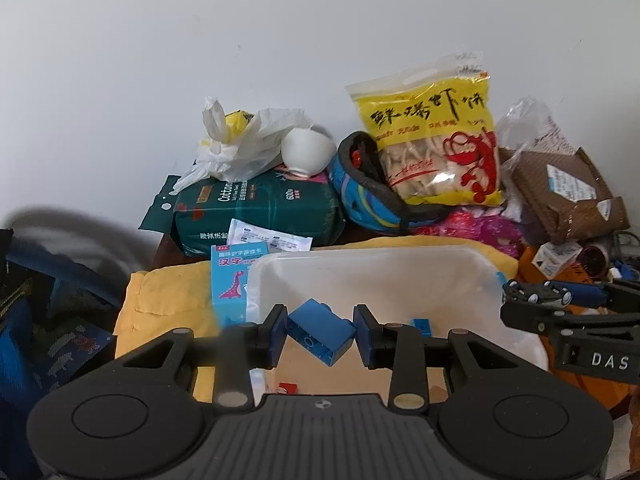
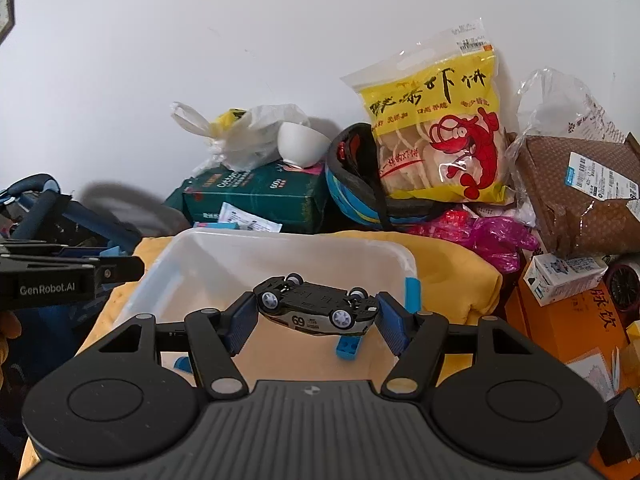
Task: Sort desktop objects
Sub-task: 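Carry the dark blue brick and grey car over the white bin, then open both tools to drop the brick and car into the bin, then grasp the black toy car with the right tool while the left tool reaches the green brick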
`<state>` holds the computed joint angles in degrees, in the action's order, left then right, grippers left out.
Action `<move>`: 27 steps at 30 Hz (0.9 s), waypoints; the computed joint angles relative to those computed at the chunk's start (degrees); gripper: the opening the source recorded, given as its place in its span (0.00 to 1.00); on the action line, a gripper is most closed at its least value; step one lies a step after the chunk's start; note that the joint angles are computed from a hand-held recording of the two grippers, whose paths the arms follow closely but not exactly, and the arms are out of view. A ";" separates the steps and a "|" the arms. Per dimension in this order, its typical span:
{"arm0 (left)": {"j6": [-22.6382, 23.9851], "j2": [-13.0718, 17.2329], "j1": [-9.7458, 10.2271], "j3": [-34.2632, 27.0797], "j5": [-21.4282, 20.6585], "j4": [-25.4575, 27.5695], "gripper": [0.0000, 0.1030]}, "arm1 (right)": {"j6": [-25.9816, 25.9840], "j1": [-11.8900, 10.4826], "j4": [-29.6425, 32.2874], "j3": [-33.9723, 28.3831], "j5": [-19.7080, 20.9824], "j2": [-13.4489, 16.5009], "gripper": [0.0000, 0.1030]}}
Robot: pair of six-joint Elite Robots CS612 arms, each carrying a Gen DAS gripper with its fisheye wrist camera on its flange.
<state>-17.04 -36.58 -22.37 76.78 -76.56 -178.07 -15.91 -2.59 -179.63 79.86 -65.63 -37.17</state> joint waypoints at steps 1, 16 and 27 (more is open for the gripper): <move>-0.13 0.25 0.10 -0.56 -0.14 0.75 0.38 | 0.06 0.13 0.47 -0.55 -0.44 0.26 0.65; -1.81 2.17 0.43 -4.52 1.04 9.25 0.53 | -0.45 1.27 7.46 -5.36 -4.06 2.53 0.76; -0.91 -0.29 -0.24 4.04 1.27 -0.29 0.63 | -0.60 -1.06 2.21 0.76 1.18 0.66 0.82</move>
<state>-17.95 -36.87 -22.62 80.81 -75.30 -178.36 -16.51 -3.64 -177.41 80.62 -64.46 -36.51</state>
